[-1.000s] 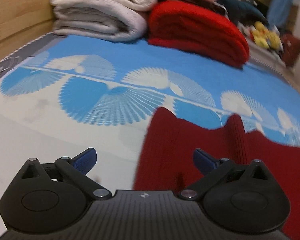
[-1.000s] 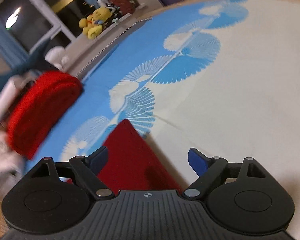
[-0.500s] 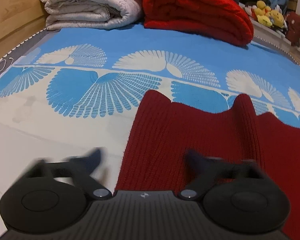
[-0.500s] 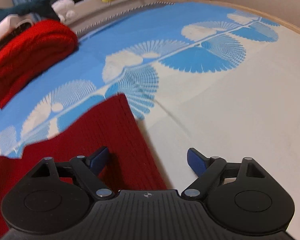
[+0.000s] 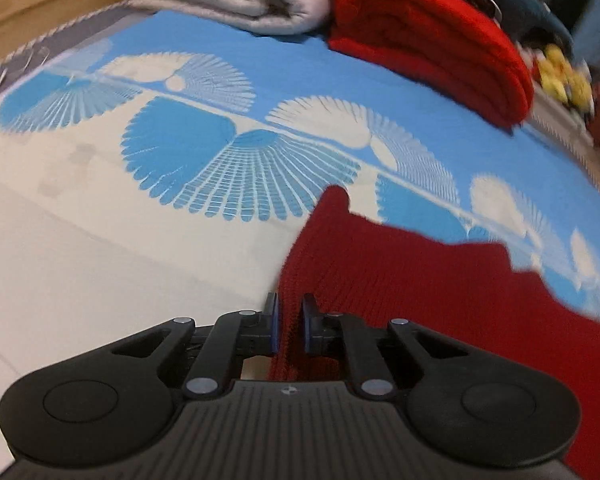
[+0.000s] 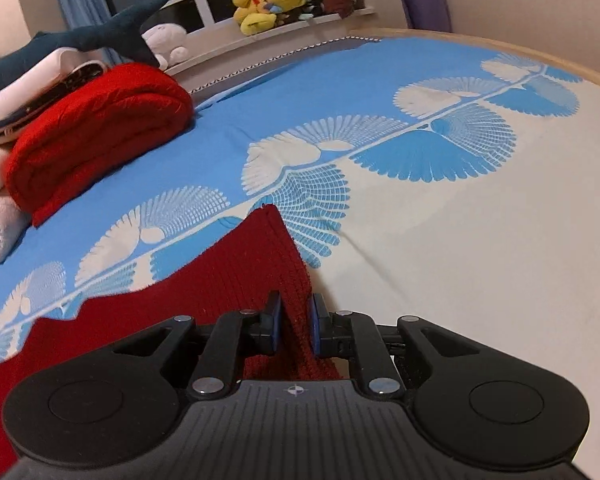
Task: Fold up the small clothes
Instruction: 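Lay the hem over the collar with both tools and open them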
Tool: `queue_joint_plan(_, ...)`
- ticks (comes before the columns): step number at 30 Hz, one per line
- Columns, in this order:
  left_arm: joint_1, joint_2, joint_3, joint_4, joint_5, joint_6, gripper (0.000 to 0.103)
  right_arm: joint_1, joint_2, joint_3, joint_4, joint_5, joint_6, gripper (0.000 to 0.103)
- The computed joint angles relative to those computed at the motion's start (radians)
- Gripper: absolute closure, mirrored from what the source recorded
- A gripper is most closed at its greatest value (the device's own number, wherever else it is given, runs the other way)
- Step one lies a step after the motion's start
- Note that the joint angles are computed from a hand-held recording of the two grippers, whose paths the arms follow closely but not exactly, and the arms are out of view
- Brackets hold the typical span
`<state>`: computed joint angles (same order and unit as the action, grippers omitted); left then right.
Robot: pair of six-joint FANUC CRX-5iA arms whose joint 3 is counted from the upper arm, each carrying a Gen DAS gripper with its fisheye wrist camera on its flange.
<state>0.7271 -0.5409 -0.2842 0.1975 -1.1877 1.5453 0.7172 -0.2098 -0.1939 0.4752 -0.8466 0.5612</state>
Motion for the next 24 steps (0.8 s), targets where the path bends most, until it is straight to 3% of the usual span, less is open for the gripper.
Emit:
queue_joint_plan(3, -0.030, -0.013, -0.012, -0.022, 0.032, -0.016, 0.079, -0.020, 0.025, 0.028, -0.070, -0.027, 0.054, 0.079)
queue_joint_plan(5, -0.048, -0.013, 0.000, -0.053, 0.028, 0.021, 0.027, -0.024, 0.029, 0.036, -0.066, -0.042, 0.025, 0.058)
queue_joint_plan(7, -0.085, -0.018, 0.021, -0.118, 0.031, 0.106, 0.005, -0.033, 0.018, 0.040, -0.082, -0.029, 0.008, 0.041)
queue_joint_plan(8, -0.100, -0.023, 0.026, -0.142, 0.033, 0.133, 0.000, -0.036, 0.009, 0.034, -0.089, -0.011, 0.006, 0.037)
queue_joint_plan(11, -0.123, -0.015, 0.032, -0.160, 0.027, 0.126, 0.001, -0.033, 0.007, 0.032, -0.092, -0.007, 0.050, 0.037)
queue_joint_plan(13, -0.233, 0.046, 0.098, -0.347, -0.040, 0.215, 0.005, -0.020, 0.050, 0.064, -0.085, -0.102, 0.105, 0.036)
queue_joint_plan(15, -0.257, 0.080, 0.116, -0.415, -0.084, 0.274, 0.004, -0.014, 0.055, 0.038, -0.048, -0.112, 0.073, 0.023)
queue_joint_plan(18, -0.133, 0.068, 0.093, -0.287, -0.095, 0.255, 0.003, -0.027, 0.054, 0.062, -0.072, -0.136, 0.042, 0.022)
queue_joint_plan(21, -0.120, 0.056, 0.103, -0.281, -0.112, 0.237, 0.003, -0.017, 0.018, 0.041, -0.023, -0.121, -0.021, 0.024)
queue_joint_plan(24, -0.116, 0.019, 0.103, -0.256, -0.121, 0.180, 0.003, -0.038, -0.031, 0.088, -0.213, -0.112, 0.167, 0.024)
